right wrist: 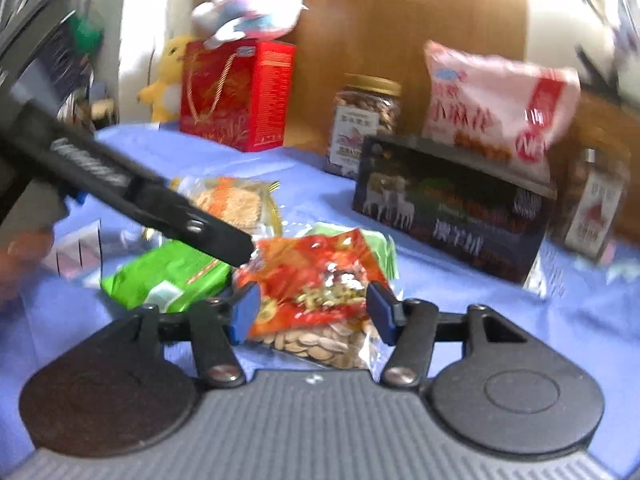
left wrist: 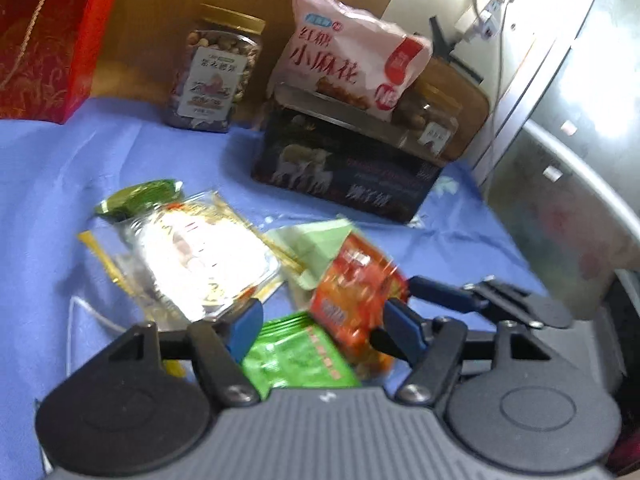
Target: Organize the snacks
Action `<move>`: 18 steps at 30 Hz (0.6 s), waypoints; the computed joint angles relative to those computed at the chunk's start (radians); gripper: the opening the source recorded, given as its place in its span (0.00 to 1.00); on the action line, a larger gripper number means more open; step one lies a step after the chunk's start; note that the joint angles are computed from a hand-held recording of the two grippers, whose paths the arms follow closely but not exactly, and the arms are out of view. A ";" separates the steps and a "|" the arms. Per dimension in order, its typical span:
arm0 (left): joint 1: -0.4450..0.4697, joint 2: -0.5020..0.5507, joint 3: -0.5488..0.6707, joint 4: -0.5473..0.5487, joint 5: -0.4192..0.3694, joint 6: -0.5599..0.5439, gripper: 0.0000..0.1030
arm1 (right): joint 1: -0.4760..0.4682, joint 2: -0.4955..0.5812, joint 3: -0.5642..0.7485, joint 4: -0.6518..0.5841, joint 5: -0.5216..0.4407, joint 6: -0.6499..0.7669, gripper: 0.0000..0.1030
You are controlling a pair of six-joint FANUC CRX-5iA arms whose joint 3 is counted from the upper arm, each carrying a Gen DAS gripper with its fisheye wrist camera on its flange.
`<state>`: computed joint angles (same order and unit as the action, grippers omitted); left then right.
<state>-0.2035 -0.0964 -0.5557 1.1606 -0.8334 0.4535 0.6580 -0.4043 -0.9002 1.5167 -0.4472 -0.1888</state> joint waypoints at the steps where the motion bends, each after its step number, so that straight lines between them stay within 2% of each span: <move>1: -0.001 0.004 0.004 0.009 -0.010 -0.001 0.66 | -0.024 -0.011 -0.004 0.003 0.030 -0.039 0.60; 3: -0.010 0.019 0.021 0.005 -0.020 0.006 0.66 | -0.091 -0.018 -0.006 0.043 0.090 -0.122 0.63; 5: -0.028 0.041 0.050 -0.036 -0.006 0.040 0.66 | -0.086 -0.009 0.000 -0.002 0.068 -0.117 0.72; 6: -0.037 0.049 0.062 -0.060 0.003 0.057 0.64 | -0.073 0.000 0.006 -0.053 0.057 -0.088 0.73; 7: -0.049 0.056 0.071 -0.085 0.022 0.069 0.56 | -0.092 -0.007 0.000 -0.051 0.097 -0.109 0.72; 8: -0.062 0.056 0.073 -0.105 0.042 0.078 0.49 | -0.115 -0.018 -0.005 -0.067 0.162 -0.109 0.61; 9: -0.074 0.052 0.066 -0.107 0.065 0.069 0.44 | -0.124 -0.025 -0.009 -0.052 0.181 -0.123 0.50; 10: -0.082 0.045 0.052 -0.079 0.076 0.035 0.30 | -0.097 -0.027 -0.007 -0.065 0.149 -0.090 0.46; 11: -0.083 0.044 0.046 -0.058 0.061 0.011 0.30 | -0.079 -0.026 -0.005 -0.059 0.123 -0.077 0.35; 12: -0.087 0.037 0.039 -0.047 0.067 0.001 0.28 | -0.087 -0.035 -0.009 -0.060 0.149 -0.075 0.08; 13: -0.087 0.036 0.037 -0.040 0.063 -0.008 0.22 | -0.116 -0.043 -0.012 -0.062 0.223 -0.089 0.03; 15: -0.082 0.035 0.031 -0.019 0.046 -0.015 0.17 | -0.177 -0.042 -0.017 0.064 0.295 -0.179 0.02; 18: -0.080 0.024 0.020 0.007 0.043 -0.030 0.16 | -0.170 -0.040 -0.014 0.124 0.275 -0.201 0.03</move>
